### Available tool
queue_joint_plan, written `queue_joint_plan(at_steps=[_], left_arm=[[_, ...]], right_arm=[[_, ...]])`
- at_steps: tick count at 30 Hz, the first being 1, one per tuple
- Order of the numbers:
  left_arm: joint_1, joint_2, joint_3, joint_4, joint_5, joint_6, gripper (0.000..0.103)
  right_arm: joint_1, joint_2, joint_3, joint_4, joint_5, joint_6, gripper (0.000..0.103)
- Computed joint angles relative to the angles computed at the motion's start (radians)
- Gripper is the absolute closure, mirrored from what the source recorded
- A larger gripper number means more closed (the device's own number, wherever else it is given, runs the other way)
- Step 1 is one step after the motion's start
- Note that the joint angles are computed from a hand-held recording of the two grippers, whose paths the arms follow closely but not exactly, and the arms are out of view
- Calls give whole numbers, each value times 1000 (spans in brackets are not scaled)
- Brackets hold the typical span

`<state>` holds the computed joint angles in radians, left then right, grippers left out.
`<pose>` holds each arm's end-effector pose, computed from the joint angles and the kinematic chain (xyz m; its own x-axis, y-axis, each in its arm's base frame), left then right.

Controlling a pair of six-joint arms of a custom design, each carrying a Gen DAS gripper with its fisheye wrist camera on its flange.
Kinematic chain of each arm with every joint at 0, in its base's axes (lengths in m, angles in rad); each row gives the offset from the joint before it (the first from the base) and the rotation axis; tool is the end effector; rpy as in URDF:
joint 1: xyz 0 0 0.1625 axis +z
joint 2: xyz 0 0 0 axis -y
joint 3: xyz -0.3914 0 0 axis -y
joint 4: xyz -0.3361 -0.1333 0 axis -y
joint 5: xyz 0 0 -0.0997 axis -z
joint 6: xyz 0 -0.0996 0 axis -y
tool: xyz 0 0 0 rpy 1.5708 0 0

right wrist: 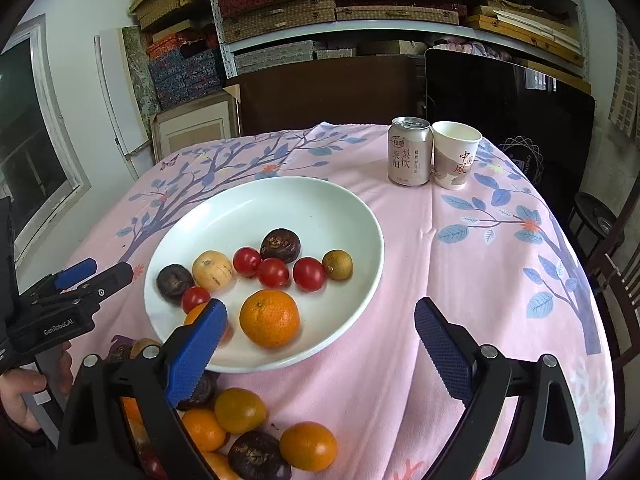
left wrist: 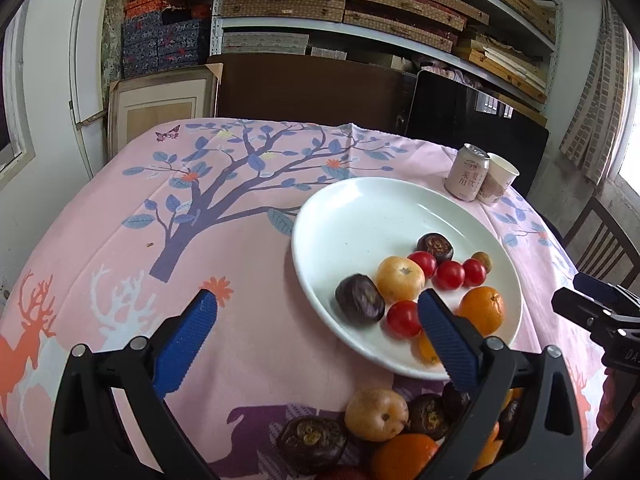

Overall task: Organize fruits
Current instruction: 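Withdraw both open grippers back to the fruit pile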

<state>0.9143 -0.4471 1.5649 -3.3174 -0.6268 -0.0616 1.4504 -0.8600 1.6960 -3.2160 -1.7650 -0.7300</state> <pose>-0.2059 -0.6178 0.0409 -0.7843 -0.0587 -0.6175 0.4462 0.6382 -0.6274 0.0388 -0.6294 0.2145 -0.7686 -0.2657 0.5819 -0.5766 0.6816 -0.4505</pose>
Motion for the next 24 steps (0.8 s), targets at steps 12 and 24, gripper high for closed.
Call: queue_joint_plan(at_steps=[12, 24], left_arm=[[-85, -103, 316, -141, -2, -64, 5], [-105, -147, 476, -14, 32, -64, 5]], right_arm=[[-32, -118, 285, -96, 15, -67, 7], [-90, -39, 173, -82, -105, -7, 7]])
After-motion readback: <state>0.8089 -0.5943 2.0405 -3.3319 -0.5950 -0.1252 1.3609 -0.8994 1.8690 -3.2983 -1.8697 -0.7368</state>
